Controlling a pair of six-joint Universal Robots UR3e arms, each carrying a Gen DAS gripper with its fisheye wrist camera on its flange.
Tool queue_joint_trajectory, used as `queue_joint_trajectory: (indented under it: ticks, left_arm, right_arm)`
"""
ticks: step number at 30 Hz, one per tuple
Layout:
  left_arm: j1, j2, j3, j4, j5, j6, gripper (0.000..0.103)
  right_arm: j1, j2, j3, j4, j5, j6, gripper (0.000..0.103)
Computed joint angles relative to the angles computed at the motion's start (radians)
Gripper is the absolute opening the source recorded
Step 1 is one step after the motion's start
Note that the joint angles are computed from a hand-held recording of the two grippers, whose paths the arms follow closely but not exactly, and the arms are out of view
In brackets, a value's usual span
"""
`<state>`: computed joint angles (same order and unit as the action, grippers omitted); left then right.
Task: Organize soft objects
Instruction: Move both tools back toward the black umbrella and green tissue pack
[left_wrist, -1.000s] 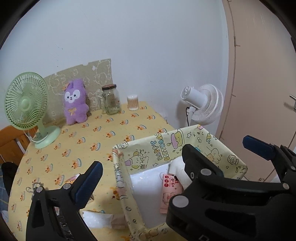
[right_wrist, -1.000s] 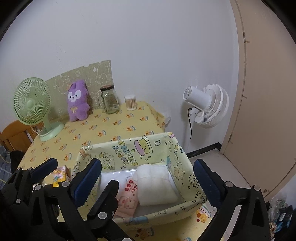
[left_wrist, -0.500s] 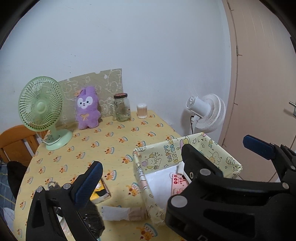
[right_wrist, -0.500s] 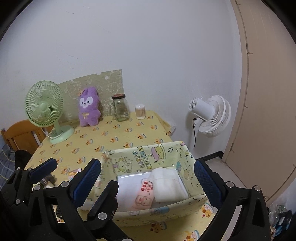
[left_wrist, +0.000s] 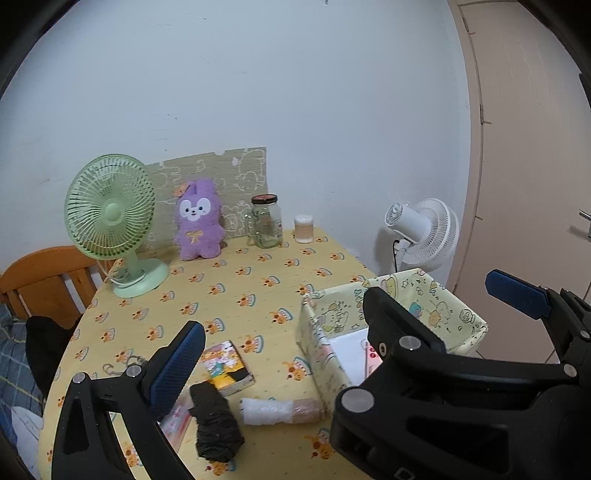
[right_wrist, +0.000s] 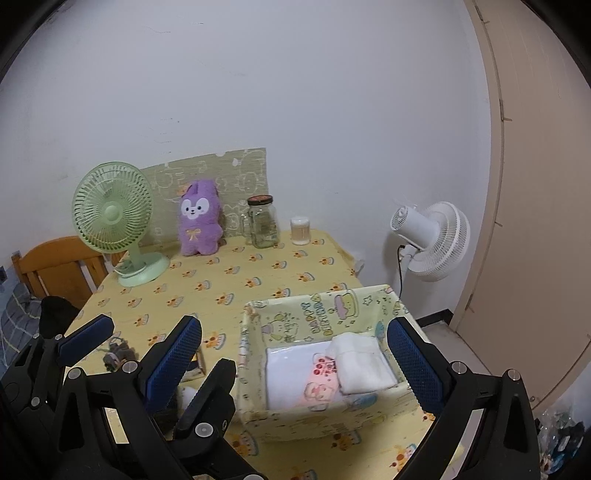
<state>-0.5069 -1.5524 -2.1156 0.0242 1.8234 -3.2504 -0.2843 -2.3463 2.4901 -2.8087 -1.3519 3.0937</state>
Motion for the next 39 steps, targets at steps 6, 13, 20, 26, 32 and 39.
queue_joint_trajectory:
  ticks: [6, 13, 20, 26, 32, 39]
  left_arm:
    - [0.03, 0.081, -0.084, 0.011, -0.002, 0.007, 0.103]
    - [0.079, 0.183, -0.185, 0.029, -0.027, 0.024, 0.103]
    - [0.144, 0.251, -0.293, 0.075, -0.065, 0.045, 0.103]
    - [0.21, 0.262, -0.385, 0.137, -0.108, 0.062, 0.103]
    - [0.28, 0.224, -0.466, 0.22, -0.172, 0.068, 0.103]
    - [0.333, 0.176, -0.538, 0.312, -0.199, 0.085, 0.103]
  right_arm:
    - [0.129, 0.048, -0.001, -0.064, -0.091, 0.05, 0.102]
    - [0.305, 0.134, -0.009, -0.162, -0.226, 0.116, 0.102]
    - [0.438, 0.248, 0.002, -0.29, -0.312, 0.159, 0.102]
    - [0.504, 0.383, 0.023, -0.425, -0.333, 0.181, 0.102]
    - [0.542, 0.531, 0.033, -0.551, -0.348, 0.193, 0.102]
    - [0.581, 0.674, 0.053, -0.691, -0.356, 0.215, 0.101]
